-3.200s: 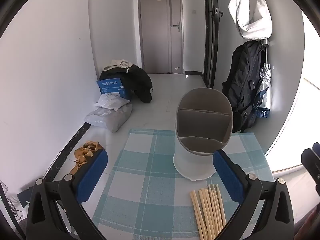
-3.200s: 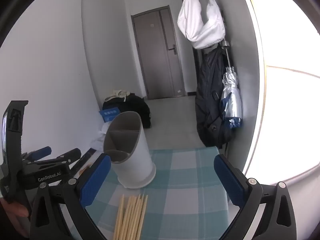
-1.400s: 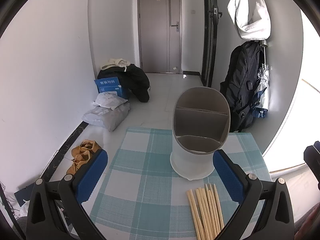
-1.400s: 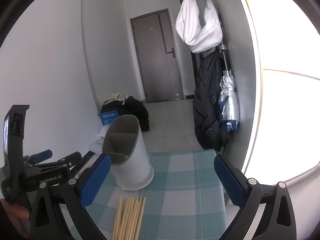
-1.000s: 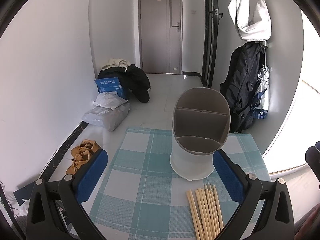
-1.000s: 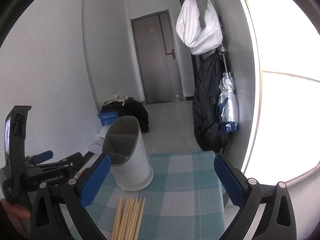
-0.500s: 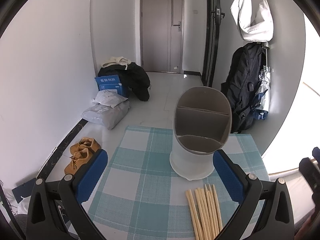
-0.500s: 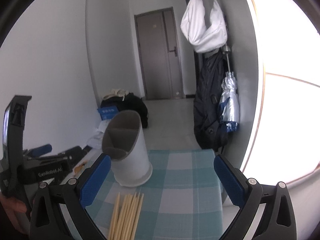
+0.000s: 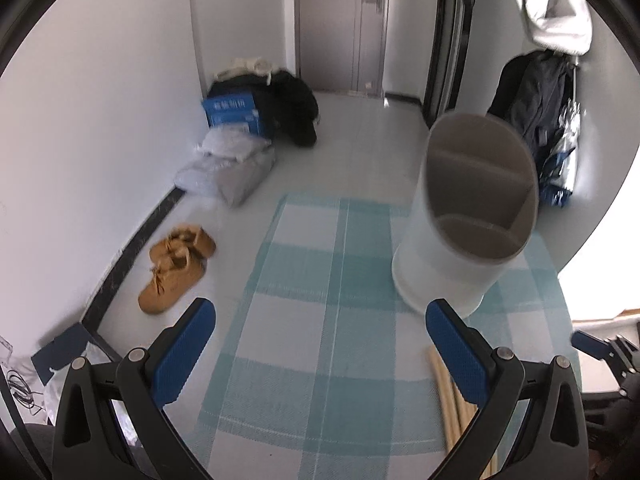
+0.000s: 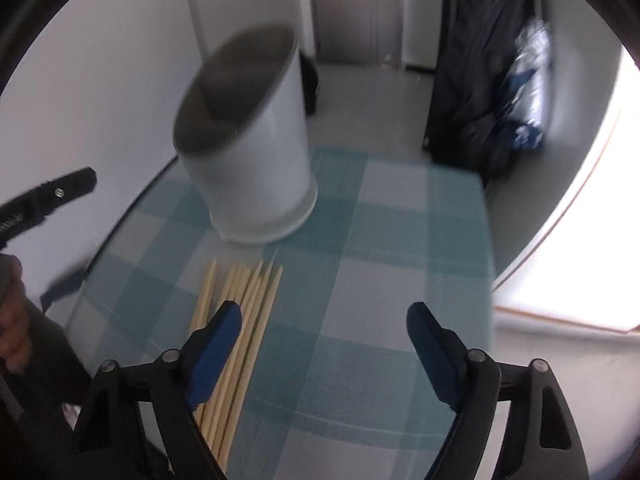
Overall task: Organize utensils
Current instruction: 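Lower the right tool onto the wooden chopstick bundle and grasp one chopstick, then lift the chopstick with the right tool while the left tool lowers and grasps another chopstick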
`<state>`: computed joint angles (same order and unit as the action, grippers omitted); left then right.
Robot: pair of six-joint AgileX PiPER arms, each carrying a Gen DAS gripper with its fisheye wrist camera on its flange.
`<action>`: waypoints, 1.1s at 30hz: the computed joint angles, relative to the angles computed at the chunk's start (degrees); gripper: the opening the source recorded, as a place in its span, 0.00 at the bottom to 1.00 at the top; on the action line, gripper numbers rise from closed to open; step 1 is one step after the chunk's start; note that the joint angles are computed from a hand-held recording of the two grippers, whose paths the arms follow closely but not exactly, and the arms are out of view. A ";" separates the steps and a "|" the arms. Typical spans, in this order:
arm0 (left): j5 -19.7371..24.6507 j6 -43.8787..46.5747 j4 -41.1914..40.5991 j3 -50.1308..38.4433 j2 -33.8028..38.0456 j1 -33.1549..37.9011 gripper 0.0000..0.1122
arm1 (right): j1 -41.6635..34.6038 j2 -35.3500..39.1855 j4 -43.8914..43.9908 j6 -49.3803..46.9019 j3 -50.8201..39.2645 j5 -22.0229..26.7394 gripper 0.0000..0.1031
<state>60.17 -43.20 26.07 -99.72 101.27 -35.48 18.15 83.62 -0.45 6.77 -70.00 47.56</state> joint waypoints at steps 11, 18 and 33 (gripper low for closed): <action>0.66 5.46 -5.41 0.10 0.40 4.22 0.91 | 3.44 11.43 0.00 -0.57 -8.18 5.63 0.34; 0.92 8.26 -9.42 0.82 0.00 6.78 0.91 | 5.89 12.56 -3.70 1.05 -10.71 9.50 0.27; -1.80 20.56 -30.53 4.34 0.91 11.17 0.91 | 0.29 9.47 11.29 -5.38 -9.09 5.26 0.05</action>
